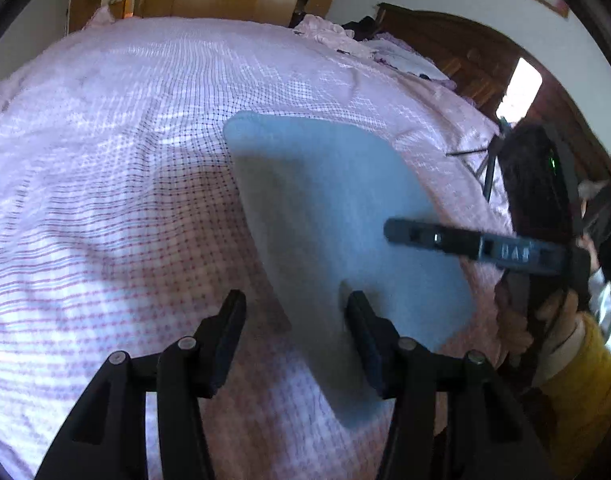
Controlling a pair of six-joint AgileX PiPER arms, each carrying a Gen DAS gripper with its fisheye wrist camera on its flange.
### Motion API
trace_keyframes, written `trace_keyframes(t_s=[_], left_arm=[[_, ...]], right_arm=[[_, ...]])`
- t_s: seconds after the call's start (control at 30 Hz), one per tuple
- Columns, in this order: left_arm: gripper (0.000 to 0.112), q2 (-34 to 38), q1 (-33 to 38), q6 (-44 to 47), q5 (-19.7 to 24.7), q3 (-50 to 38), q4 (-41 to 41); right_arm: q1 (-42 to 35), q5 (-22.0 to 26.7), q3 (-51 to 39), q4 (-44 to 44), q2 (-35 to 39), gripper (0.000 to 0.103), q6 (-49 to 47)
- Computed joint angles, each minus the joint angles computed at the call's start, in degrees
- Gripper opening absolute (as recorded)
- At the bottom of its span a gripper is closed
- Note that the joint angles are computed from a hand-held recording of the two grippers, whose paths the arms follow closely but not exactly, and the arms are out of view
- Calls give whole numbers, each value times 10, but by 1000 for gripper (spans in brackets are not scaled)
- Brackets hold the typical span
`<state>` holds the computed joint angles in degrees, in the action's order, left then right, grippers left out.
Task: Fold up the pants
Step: 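Lay the folded pants flat on the bed and open both tools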
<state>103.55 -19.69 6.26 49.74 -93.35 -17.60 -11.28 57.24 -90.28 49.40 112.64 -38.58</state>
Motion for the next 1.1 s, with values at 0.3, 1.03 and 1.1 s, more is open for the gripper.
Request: trace_keyframes(t_s=[0.3, 1.03, 1.1], left_arm=[[60, -61, -52, -127, -48, 92, 179], [72, -163, -126, -388, -81, 235, 345], [82, -167, -152, -427, -78, 252, 381]], right_arm=[[-22, -88, 164, -26, -153, 39, -4], [20, -192, 316, -114, -287, 55, 59], [18, -197, 337, -105, -306, 61, 50]])
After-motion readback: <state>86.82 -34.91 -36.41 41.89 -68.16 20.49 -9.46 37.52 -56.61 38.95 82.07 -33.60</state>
